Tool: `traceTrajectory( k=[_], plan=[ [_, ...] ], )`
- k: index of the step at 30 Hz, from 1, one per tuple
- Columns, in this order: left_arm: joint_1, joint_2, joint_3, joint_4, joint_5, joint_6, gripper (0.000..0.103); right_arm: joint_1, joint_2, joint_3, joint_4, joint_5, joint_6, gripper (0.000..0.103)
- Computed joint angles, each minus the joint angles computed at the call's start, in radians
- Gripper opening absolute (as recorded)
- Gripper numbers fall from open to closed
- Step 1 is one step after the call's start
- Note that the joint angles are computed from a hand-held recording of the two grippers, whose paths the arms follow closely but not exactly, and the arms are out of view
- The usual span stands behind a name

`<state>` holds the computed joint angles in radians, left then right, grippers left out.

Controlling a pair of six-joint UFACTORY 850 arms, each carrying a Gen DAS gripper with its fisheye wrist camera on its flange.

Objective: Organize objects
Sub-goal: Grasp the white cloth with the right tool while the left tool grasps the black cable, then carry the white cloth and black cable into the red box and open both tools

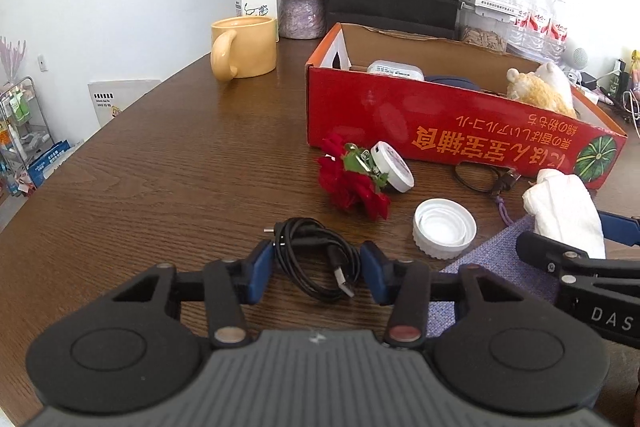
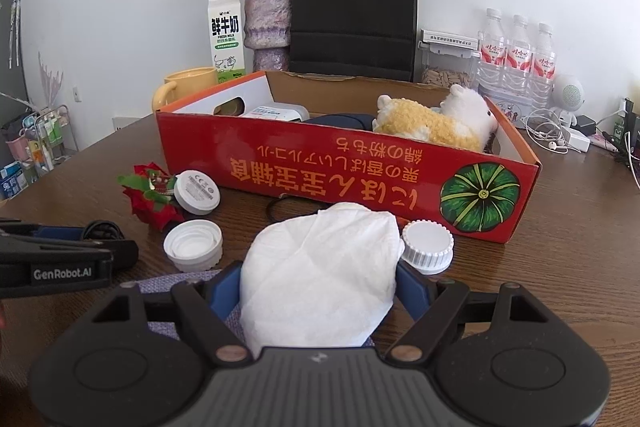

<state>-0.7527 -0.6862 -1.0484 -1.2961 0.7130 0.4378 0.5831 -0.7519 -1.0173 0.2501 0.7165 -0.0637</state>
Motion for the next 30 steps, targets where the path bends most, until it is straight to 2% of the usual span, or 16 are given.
traceTrajectory(
  k=[10,21,30],
  plan=[
    [-0.012,0.027,0.03,0.023,0.005,-0.027,0.048,0.006,0.011,0.025,-0.003,0.032,-0.001,0.079],
    [-0.035,0.093,0.081,0.066,0.074,-0.056,0.048,0.014,0.05,0.078,-0.011,0.113,0.006,0.079],
    [-0.028,0.105,0.054,0.099,0.112,-0.032,0.048,0.008,0.074,0.079,-0.013,0.148,-0.017,0.079]
  ],
)
